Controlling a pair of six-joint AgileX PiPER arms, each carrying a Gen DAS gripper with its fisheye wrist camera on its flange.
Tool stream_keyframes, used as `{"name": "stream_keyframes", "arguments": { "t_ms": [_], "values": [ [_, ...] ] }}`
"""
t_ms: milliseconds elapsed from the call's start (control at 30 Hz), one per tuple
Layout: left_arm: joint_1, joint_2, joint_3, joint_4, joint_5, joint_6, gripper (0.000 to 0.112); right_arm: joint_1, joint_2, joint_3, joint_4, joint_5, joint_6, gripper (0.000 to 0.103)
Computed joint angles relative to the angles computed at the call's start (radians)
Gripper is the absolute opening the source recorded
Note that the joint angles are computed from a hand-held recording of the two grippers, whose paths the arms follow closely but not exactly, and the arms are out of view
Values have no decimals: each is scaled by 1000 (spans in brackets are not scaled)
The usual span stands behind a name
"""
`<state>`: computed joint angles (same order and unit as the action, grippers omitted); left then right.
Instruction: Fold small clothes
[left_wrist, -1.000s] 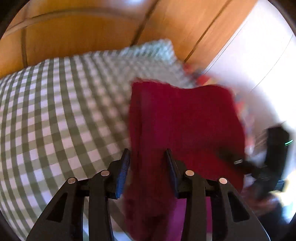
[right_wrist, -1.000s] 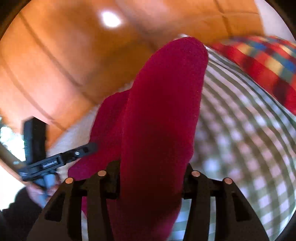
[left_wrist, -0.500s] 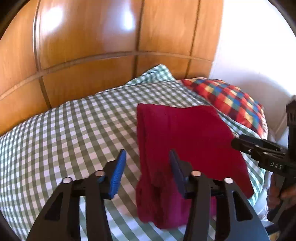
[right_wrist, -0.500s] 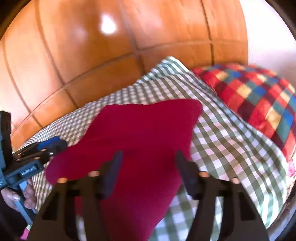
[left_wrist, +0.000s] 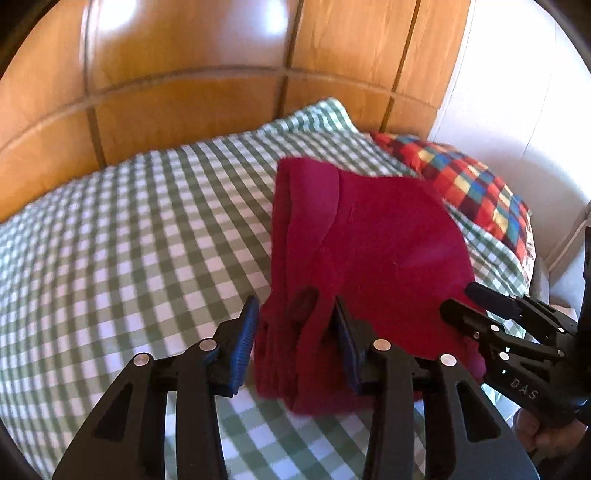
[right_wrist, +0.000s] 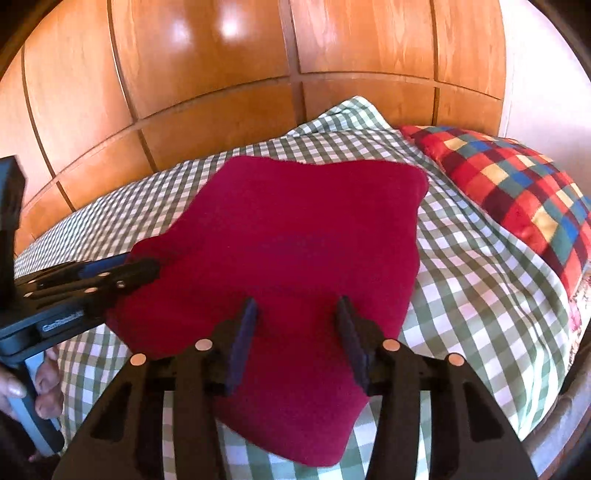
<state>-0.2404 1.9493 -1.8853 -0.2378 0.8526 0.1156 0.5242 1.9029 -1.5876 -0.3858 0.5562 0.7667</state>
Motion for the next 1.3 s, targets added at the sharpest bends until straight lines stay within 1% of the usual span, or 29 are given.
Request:
{"name": "stream_keyframes", "arguments": {
  "t_ms": [33,67,133,167,200,233,267,300,367,433,467,500,567,600,667,733,767,967,1300],
  "values": [
    [-5,-19,21,13,-14,-9,41,8,-12,10,-12,-1,19,60],
    [-13,-43,49,36,-32,-27,43,22,-25,23,-36,2,48,62],
    [-34,-96,113,106,-79,-82,51,49,-45,34,-70,22,92,68],
    [-43,-130,154,137,-106,-111,53,64,-55,45,-94,28,130,74],
    [-47,-152,181,157,-123,-131,58,75,-61,50,-114,37,161,76],
    [-56,-181,217,197,-147,-172,61,89,-66,56,-140,47,198,82],
    [-58,-196,233,213,-155,-189,62,106,-70,61,-174,63,246,87],
    [-62,-217,255,235,-162,-216,65,120,-72,61,-199,80,278,89],
    [-65,-245,282,262,-165,-250,71,149,-72,58,-252,115,348,95],
    [-72,-279,315,301,-171,-293,80,177,-76,61,-305,145,437,99],
    [-77,-292,329,325,-178,-316,82,183,-77,63,-325,153,468,100],
    [-88,-310,348,369,-185,-356,86,197,-78,59,-357,181,515,100],
    [-96,-334,371,407,-193,-388,89,215,-80,54,-401,223,579,100],
    [-100,-349,383,412,-197,-391,91,226,-84,55,-429,244,613,100],
    [-109,-365,396,432,-197,-404,94,244,-89,52,-470,284,651,101],
    [-123,-380,406,460,-193,-427,99,252,-95,54,-494,309,672,101],
    [-129,-385,409,474,-191,-441,99,257,-100,58,-509,321,686,101],
    [-155,-400,411,520,-167,-484,99,258,-120,82,-508,324,685,101],
    [-171,-435,439,553,-176,-517,99,272,-137,103,-522,332,713,101]
  ]
}}
